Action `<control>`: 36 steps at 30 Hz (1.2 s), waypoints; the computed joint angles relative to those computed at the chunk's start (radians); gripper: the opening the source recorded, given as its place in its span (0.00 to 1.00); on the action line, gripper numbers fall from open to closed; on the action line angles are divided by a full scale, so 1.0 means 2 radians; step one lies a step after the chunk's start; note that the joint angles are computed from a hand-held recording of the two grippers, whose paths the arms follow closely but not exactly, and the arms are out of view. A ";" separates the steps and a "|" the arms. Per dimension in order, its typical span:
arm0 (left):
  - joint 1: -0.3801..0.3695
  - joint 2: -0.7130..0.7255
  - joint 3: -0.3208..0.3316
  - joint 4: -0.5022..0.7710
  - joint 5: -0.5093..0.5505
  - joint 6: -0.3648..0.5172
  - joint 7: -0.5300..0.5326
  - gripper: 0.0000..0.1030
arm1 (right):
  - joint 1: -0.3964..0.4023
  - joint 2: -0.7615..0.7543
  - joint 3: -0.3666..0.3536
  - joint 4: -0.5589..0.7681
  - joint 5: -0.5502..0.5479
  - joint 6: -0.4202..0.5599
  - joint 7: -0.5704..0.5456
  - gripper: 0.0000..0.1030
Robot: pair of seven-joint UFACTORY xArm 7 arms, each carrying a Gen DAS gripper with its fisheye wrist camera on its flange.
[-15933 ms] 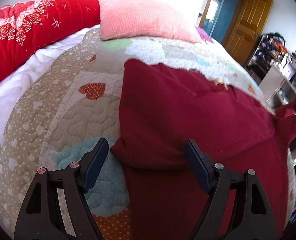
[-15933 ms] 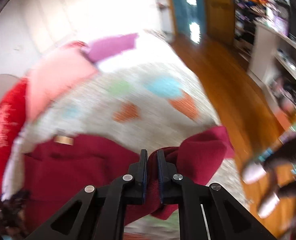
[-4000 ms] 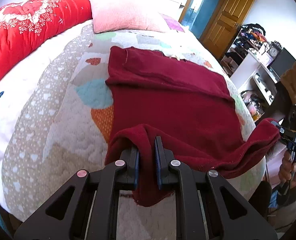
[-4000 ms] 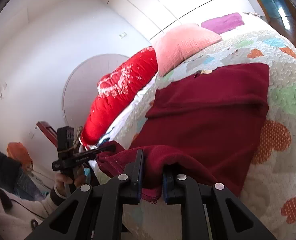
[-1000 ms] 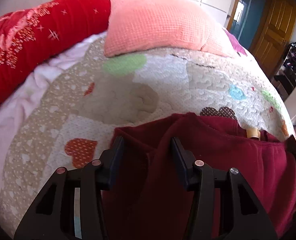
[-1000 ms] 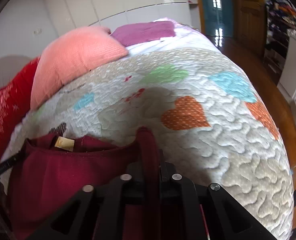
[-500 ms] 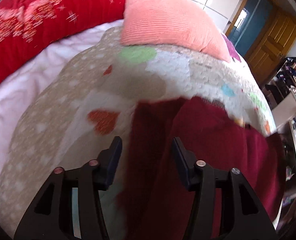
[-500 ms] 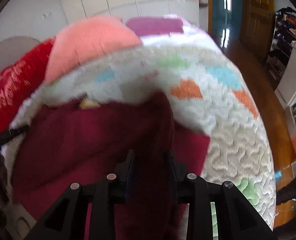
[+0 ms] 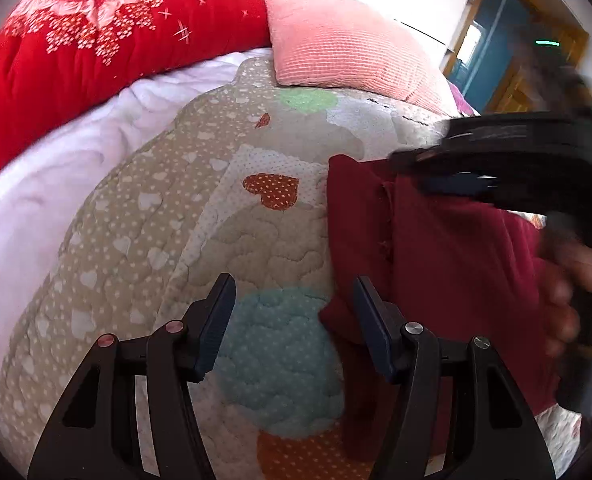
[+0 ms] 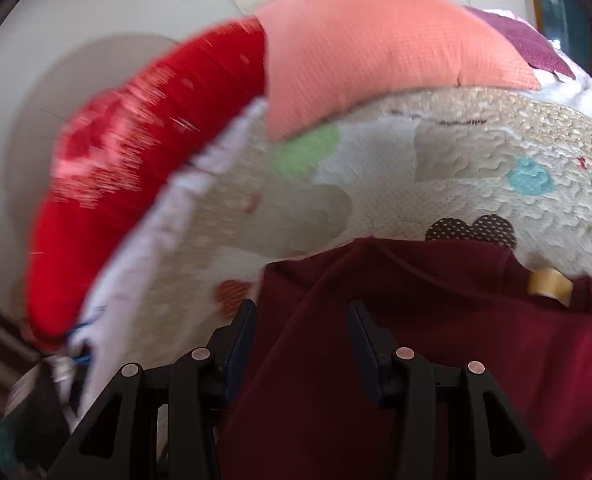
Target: Fold small clothes
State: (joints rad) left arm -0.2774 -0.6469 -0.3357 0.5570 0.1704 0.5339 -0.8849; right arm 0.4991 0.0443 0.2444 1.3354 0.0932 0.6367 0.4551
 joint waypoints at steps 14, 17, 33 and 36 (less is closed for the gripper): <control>0.000 -0.024 0.012 -0.013 -0.020 -0.005 0.014 0.59 | 0.020 0.080 -0.009 0.082 -0.084 0.015 0.026 0.00; -0.003 -0.018 0.016 -0.012 -0.024 -0.006 0.019 0.59 | 0.013 0.066 -0.004 0.051 -0.041 -0.013 0.022 0.00; -0.023 -0.020 0.014 -0.010 -0.033 -0.025 0.030 0.59 | -0.047 -0.282 -0.003 -0.265 -0.020 -0.015 0.020 0.24; -0.051 -0.016 0.031 -0.012 -0.056 -0.043 0.053 0.59 | -0.068 -0.369 -0.005 -0.321 -0.037 0.026 0.033 0.25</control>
State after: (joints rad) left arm -0.3789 -0.6787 -0.2735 0.5336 0.0593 0.4488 -0.7793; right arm 0.3629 -0.6932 0.2346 0.6937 0.0183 0.6878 0.5210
